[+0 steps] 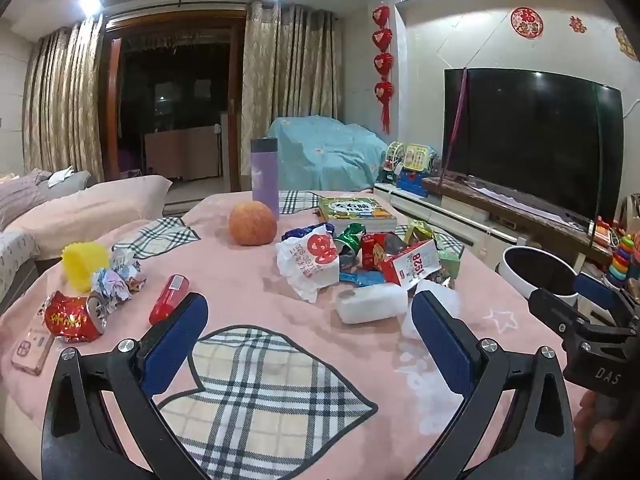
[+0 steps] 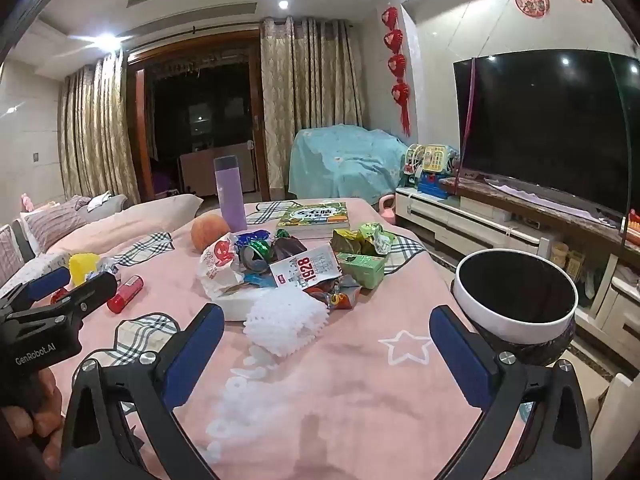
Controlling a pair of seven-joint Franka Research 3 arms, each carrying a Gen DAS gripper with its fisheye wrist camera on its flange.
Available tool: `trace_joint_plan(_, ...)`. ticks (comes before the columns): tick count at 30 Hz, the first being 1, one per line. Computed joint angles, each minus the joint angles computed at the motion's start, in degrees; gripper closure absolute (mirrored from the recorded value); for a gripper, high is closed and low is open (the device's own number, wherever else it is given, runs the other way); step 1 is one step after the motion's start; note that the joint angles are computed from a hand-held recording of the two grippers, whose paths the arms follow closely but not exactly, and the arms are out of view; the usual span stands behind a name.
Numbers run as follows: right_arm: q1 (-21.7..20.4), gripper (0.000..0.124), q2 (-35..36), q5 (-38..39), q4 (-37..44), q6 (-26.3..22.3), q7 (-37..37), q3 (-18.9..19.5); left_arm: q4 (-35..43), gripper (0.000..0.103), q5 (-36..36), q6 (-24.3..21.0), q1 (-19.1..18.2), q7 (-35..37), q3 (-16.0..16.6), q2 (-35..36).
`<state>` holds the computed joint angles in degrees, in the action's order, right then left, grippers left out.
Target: Collect trash
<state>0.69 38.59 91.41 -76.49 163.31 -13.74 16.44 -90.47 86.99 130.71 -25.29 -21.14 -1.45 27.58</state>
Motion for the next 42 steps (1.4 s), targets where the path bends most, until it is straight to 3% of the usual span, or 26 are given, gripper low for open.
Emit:
trace_joint_plan(17, -0.37, 0.021, 0.07, -0.77, 0.02, -0.54, 0.78, 0.23, 0.07, 0.0, -0.51, 0.39, 0.03, 0.32, 0.09, 0.02)
trace_joint_plan(24, -0.44, 0.021, 0.53, -4.68, 0.15, -1.72, 4.75, 0.25, 0.23, 0.0, -0.63, 0.07, -0.07, 0.45, 0.05, 0.15)
trace_joint_plan(42, -1.14, 0.021, 0.51, -3.63, 0.13, -2.29, 3.54, 0.87, 0.08, 0.0, -1.15, 0.37, -0.09, 0.71, -0.03, 0.35)
